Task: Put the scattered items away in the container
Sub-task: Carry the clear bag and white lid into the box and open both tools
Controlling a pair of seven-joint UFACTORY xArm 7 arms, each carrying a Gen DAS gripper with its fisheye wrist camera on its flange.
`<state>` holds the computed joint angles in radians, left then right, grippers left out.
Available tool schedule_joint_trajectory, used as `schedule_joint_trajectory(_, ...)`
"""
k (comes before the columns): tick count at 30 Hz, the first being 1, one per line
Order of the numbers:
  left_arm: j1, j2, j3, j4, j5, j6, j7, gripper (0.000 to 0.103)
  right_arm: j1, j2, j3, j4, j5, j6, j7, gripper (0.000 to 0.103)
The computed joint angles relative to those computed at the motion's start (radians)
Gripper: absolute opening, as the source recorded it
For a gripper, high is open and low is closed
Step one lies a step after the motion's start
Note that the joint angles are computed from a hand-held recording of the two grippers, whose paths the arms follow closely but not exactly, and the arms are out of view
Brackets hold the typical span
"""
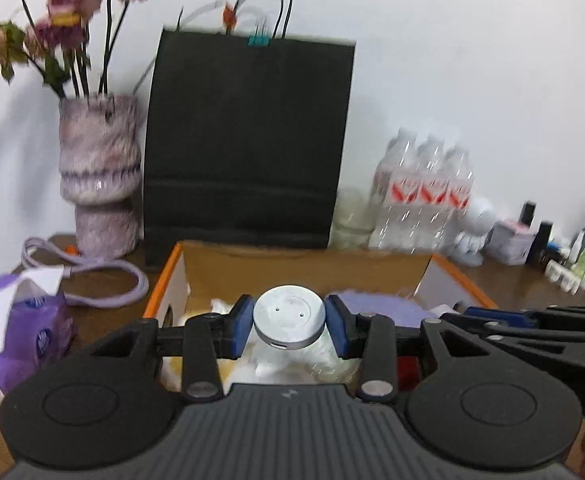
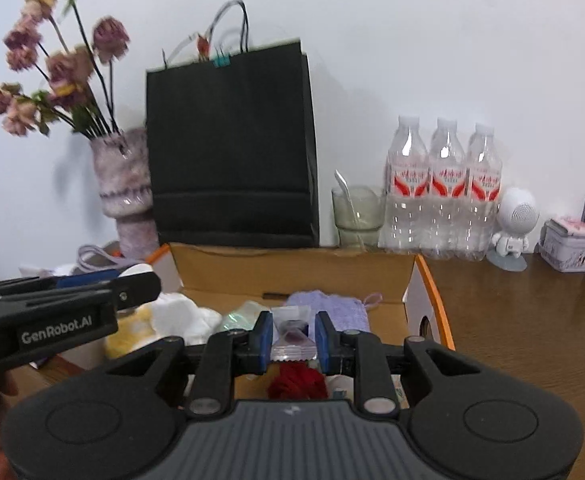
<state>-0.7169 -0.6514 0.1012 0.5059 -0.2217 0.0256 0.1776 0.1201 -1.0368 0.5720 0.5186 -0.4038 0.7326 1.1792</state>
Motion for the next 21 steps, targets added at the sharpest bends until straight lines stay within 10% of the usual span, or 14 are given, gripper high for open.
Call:
schedule_joint_trajectory(9,0.032,0.015,-0.028,-0.006,0.008,0.017,-0.003,0.041,0.018,0.013,-0.001,-0.005,0.004,0.026,0.005,0.021)
schedule_joint_trajectory(11,0.058,0.017,-0.051,-0.002,0.012,0.027,-0.019,0.063,0.025,0.017,-0.007,0.003,0.006,0.042,-0.004,0.023)
schedule_joint_trajectory(12,0.103,0.019,-0.094,0.0,0.007,0.027,-0.036,0.091,0.028,0.022,-0.01,0.008,0.008,0.051,-0.011,0.027)
schedule_joint_trajectory(13,0.189,0.021,-0.166,-0.003,0.032,0.015,-0.096,0.103,0.033,0.027,-0.014,0.014,0.012,0.061,-0.018,0.054)
schedule_joint_trajectory(15,0.272,0.019,-0.223,0.002,0.082,0.016,-0.173,0.103,0.029,0.032,-0.007,0.032,0.014,0.099,-0.019,0.096)
schedule_joint_trajectory(21,0.206,0.01,-0.158,0.011,0.07,0.049,-0.173,0.103,0.026,0.03,0.0,0.044,-0.012,0.117,-0.021,0.103)
